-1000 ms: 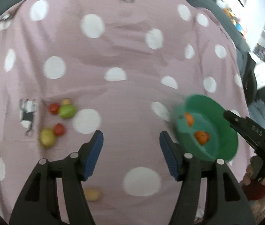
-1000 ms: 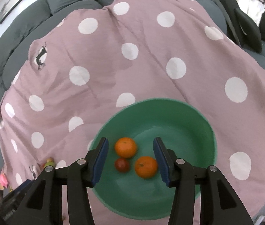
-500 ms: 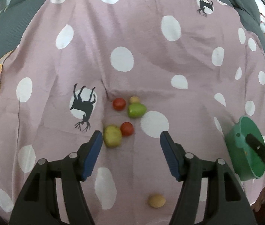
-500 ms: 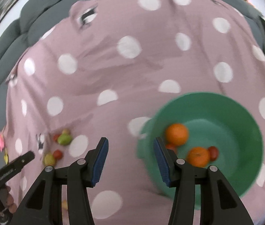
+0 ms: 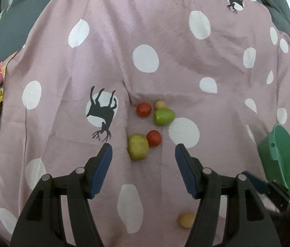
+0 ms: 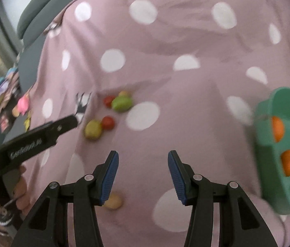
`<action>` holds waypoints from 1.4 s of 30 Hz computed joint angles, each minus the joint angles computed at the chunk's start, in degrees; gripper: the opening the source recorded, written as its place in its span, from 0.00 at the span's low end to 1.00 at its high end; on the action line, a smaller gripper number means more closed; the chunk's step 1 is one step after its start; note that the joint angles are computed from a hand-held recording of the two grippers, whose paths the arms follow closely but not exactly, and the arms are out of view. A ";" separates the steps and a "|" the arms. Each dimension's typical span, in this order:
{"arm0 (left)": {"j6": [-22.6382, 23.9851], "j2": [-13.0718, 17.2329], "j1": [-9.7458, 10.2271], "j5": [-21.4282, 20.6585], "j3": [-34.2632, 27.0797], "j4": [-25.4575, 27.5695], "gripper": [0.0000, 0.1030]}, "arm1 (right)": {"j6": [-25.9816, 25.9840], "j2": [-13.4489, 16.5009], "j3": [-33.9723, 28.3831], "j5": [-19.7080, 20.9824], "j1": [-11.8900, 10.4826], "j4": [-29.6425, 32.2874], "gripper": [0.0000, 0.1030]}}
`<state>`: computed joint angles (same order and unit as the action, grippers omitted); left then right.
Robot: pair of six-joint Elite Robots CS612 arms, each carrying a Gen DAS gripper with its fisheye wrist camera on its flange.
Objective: Organize fruits
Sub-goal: 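Move the right gripper back toward the remaining fruits, then lower the right gripper onto the small tan fruit and close on it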
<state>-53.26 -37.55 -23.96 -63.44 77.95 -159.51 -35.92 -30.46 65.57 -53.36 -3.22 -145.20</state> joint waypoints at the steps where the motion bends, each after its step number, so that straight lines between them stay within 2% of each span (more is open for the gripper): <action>1: -0.30 -0.06 0.09 -0.15 0.19 -0.18 0.61 | -1.18 -0.11 0.14 -0.29 0.13 1.22 0.49; 8: -1.98 -0.21 0.70 -0.44 1.11 -1.01 0.60 | -9.08 -1.17 2.06 -2.94 1.23 5.32 0.49; 12: -2.53 -0.27 1.23 -1.13 1.81 -2.76 0.60 | -11.87 -1.65 3.34 -3.68 1.55 6.18 0.49; 15: -3.80 -0.31 1.71 -2.08 2.27 -3.81 0.55 | -12.88 -1.96 4.49 -5.02 1.60 5.07 0.48; 20: -4.37 -0.28 2.21 -3.61 2.53 -4.86 0.48 | -12.69 -1.70 5.06 -7.99 1.88 4.21 0.38; 23: -3.89 -0.28 2.30 -3.96 2.45 -5.69 0.45 | -13.20 -1.64 5.02 -7.31 2.01 4.52 0.28; 26: -2.87 0.07 2.50 -4.79 1.88 -7.14 0.45 | -13.01 -1.52 5.10 -6.94 2.02 3.73 0.28; 29: -1.36 0.83 2.83 -5.73 -0.04 -6.06 0.45 | -12.28 -0.90 3.40 -5.94 1.92 6.18 0.28; 33: 0.42 2.68 4.04 -9.27 -3.77 -6.52 0.44 | -8.11 1.90 -3.99 -4.13 1.85 11.44 0.28; 35: 0.35 3.94 4.69 -10.62 -6.46 -5.09 0.44 | -4.86 3.68 -7.92 -5.08 2.05 11.06 0.28; 38: 0.68 6.07 5.25 -10.33 -11.06 -0.41 0.43 | 1.07 6.66 -13.58 -7.45 2.45 7.89 0.28; 39: 0.82 6.88 5.42 -10.33 -12.61 1.06 0.40 | 3.30 7.72 -15.40 -7.33 2.36 6.77 0.28; 42: 1.43 9.50 5.98 -12.02 -17.21 5.36 0.37 | 5.79 9.03 -17.35 -6.64 2.08 4.41 0.28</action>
<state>-51.83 -28.05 -17.97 -75.46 60.74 -154.14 -30.13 -21.44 48.23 -60.00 -1.13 -140.79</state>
